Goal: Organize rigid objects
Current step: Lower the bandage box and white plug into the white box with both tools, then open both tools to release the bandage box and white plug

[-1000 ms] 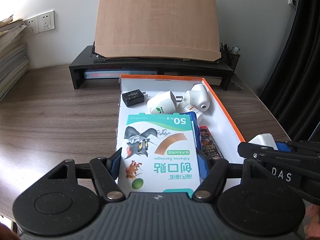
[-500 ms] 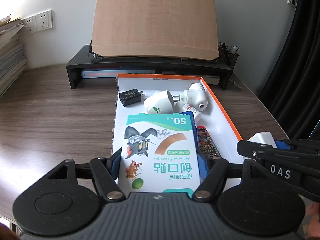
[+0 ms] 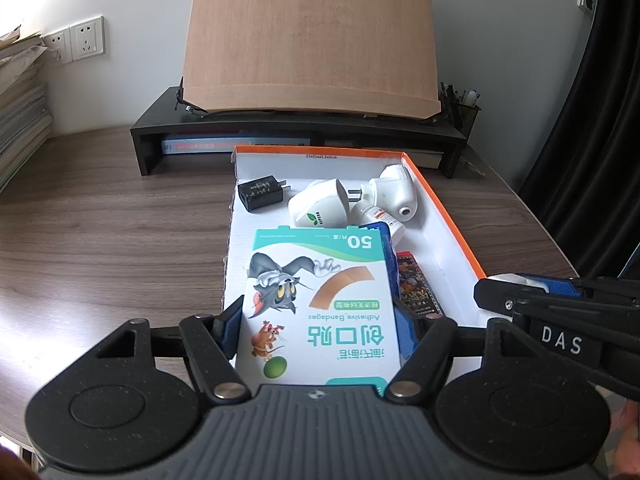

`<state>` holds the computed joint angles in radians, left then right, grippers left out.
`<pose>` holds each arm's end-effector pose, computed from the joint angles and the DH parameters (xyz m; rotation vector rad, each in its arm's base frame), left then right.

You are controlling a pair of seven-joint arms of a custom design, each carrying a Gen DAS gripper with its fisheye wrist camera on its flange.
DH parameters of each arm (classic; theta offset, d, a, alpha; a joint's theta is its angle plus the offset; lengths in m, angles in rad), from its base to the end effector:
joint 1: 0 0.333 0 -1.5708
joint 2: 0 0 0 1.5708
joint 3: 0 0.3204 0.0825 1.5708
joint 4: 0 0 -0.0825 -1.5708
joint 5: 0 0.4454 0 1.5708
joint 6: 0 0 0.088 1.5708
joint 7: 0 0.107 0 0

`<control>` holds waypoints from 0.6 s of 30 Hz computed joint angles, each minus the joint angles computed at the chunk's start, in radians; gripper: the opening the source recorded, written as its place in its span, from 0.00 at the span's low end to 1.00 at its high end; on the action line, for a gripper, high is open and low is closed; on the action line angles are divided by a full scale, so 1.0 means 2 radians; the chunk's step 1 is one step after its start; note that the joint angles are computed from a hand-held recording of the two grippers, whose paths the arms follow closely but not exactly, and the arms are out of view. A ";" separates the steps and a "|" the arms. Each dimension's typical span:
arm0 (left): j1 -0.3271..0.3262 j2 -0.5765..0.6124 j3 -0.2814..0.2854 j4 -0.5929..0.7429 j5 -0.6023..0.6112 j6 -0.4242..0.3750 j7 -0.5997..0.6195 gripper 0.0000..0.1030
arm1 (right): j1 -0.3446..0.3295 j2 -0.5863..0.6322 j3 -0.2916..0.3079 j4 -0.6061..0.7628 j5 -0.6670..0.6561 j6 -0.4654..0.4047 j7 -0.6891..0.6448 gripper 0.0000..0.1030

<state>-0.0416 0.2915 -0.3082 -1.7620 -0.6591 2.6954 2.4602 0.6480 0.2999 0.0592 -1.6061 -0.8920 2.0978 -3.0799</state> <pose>0.7025 -0.2140 0.4507 -1.1418 2.4161 -1.0903 0.5850 0.4448 0.4745 -1.2548 2.2024 -0.8915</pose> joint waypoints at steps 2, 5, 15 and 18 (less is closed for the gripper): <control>-0.001 0.001 0.000 0.001 0.002 -0.001 -0.002 0.69 | -0.001 0.000 0.000 0.000 0.001 0.001 0.000 0.34; -0.001 0.003 0.000 0.003 0.004 -0.001 -0.002 0.69 | -0.001 0.001 -0.002 0.000 -0.002 0.002 -0.002 0.30; 0.000 0.012 -0.007 0.007 0.000 0.002 0.006 0.69 | -0.003 -0.006 -0.003 -0.007 -0.008 -0.002 0.005 0.31; -0.001 0.020 -0.010 0.012 -0.002 0.005 0.009 0.69 | -0.005 -0.010 -0.001 -0.012 -0.008 -0.005 0.010 0.31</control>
<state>-0.0438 0.3324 -0.3285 -1.7373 -0.6627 2.7044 2.4779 0.6390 0.2807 0.0578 -1.6300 -0.9082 2.0879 -3.0600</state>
